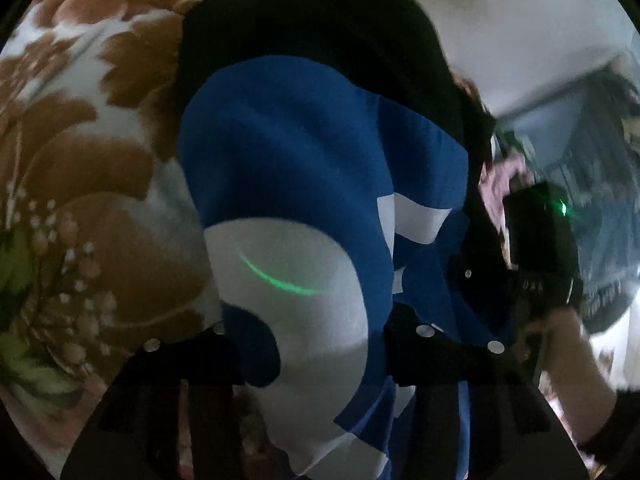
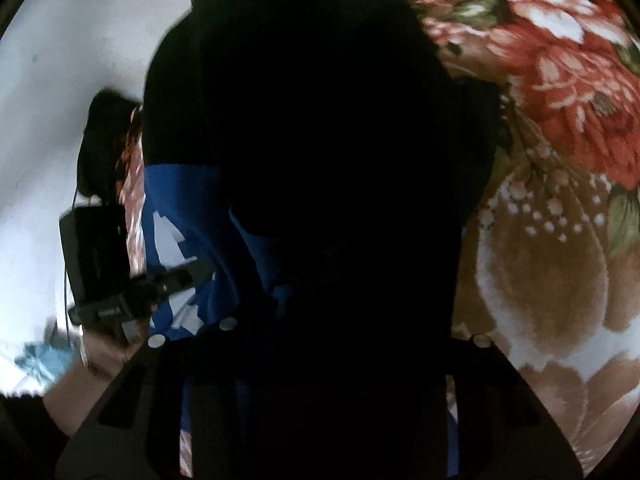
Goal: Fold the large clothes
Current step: 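Lift the jacket bundle with both tools and carry it over the green garment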
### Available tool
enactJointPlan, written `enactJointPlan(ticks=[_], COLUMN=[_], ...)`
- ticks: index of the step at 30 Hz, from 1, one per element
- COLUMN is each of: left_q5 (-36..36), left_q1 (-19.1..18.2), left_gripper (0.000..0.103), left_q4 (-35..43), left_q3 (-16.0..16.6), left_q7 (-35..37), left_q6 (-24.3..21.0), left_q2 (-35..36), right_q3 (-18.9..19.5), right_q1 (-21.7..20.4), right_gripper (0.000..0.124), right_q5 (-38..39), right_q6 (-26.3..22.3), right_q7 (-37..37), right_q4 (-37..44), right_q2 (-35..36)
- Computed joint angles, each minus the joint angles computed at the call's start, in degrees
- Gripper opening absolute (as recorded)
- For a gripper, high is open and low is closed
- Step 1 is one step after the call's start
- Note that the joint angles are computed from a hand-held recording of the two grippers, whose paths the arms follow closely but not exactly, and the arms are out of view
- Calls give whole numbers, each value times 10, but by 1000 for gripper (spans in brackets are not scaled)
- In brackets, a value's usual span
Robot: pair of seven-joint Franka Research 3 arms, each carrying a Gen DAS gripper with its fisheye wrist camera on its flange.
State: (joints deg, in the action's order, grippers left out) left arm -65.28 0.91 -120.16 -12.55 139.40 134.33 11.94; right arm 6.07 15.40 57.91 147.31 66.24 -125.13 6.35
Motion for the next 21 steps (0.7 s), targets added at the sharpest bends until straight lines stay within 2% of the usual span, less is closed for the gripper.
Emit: enactJointPlan(ticks=[2,6,10,13,18,20,21], left_q5=[-4,-31,-21,-16,29,48,56], left_q1=[-1,-1,-10,-24,-54,-68,-75], left_gripper=[41,41,41,41,41,41,41], left_q4=[-20,-32,-59,-82,-142,-172,-179], left_q3=[-1,14,32,42,64,71,75], left_q7=[18,39,26,22,-25,-53,-68], left_q6=[8,-31,-48,-54,-70,-78,-80], left_q2=[-30,-64,-108,-153,-259,-312,-328], right_q3=[2,-4,-12,-17,-28,-15,-24], right_q1=[5,10,19,30,46,43,58], right_gripper=[35,35,34,34,34,34,34], right_q5=[-17,-2,-9,-7,-26,-43,-51], right_q6=[12,0,-4,-3,-14,-19,-23], right_q7=[-3,-34,-24,-19,26,61,73], right_q4=[-11,-33,-58,-96,-160,-175,-194], right_q2=[-20,-66,-106,-161,-258,-292,-319])
